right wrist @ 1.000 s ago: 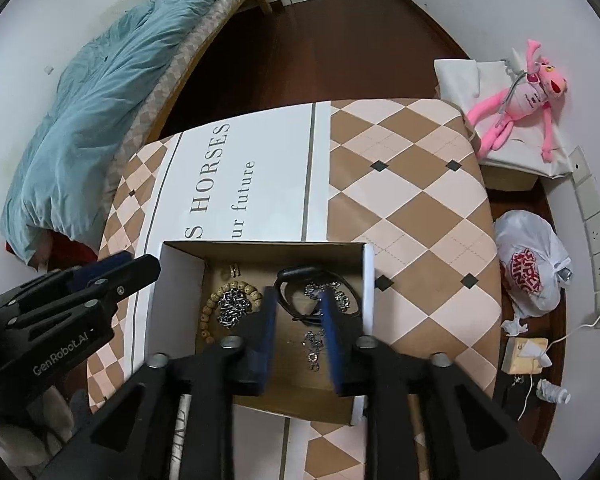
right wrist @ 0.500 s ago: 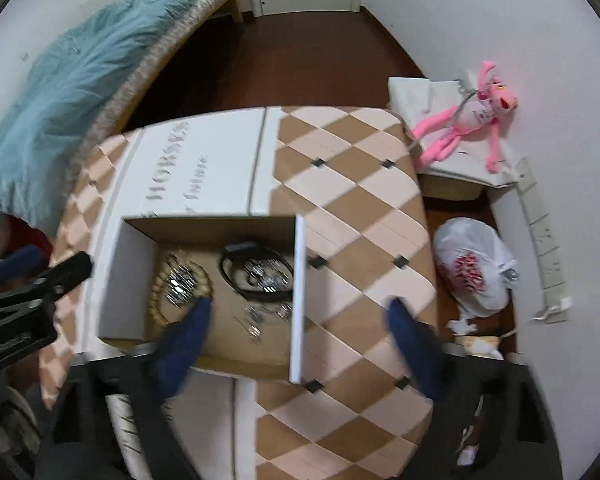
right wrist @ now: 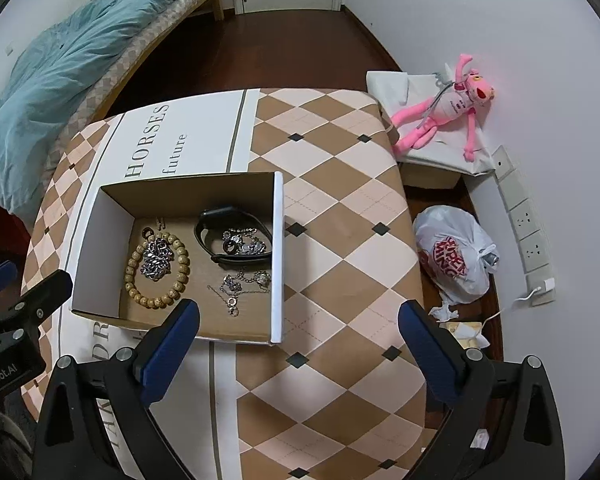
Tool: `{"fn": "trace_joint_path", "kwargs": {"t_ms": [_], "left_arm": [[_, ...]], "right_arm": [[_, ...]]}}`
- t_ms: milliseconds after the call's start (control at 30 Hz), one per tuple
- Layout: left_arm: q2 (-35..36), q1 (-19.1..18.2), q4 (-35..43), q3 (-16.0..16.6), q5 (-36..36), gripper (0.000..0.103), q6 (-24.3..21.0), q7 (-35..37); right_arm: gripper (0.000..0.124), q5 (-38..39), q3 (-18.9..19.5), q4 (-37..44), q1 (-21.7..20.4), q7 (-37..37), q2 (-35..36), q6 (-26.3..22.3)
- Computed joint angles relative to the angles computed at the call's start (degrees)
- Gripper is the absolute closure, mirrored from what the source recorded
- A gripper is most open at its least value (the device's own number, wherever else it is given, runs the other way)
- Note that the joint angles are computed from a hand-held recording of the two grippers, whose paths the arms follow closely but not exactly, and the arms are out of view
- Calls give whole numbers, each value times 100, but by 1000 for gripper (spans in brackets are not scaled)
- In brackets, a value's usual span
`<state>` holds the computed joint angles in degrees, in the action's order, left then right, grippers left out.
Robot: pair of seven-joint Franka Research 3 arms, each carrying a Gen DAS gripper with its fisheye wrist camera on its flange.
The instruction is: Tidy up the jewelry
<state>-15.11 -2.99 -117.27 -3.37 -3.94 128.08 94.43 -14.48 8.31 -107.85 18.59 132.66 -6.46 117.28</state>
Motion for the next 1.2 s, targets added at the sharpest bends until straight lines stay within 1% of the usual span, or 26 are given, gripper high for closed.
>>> {"fn": "trace_joint_path", "kwargs": {"t_ms": [200, 400, 567, 733, 1033, 1200], "left_arm": [[-263, -68, -58, 44, -157, 4, -47, 92], [-762, -136, -194, 88, -159, 4, 18, 93], [-1206, -188, -228, 176, -125, 4, -58, 0], [-1667, -192, -272, 189, 110, 4, -112, -130], [-2198, -317, -231, 385, 168, 4, -249, -120], [-2368, -326, -222, 430, 226, 4, -328, -142]], "right_arm": [[23, -147, 96, -117, -1, 162, -353, -38], [23, -327, 295, -195, -54, 379, -841, -149], [23, -468, 515, -158, -128, 485, -1276, -296], [23, -628, 771, 30, -212, 546, -1608, -502], [21, -836, 1147, 474, -345, 564, -1858, -761], [21, -821, 1238, 606, -358, 541, -1921, -867]]}}
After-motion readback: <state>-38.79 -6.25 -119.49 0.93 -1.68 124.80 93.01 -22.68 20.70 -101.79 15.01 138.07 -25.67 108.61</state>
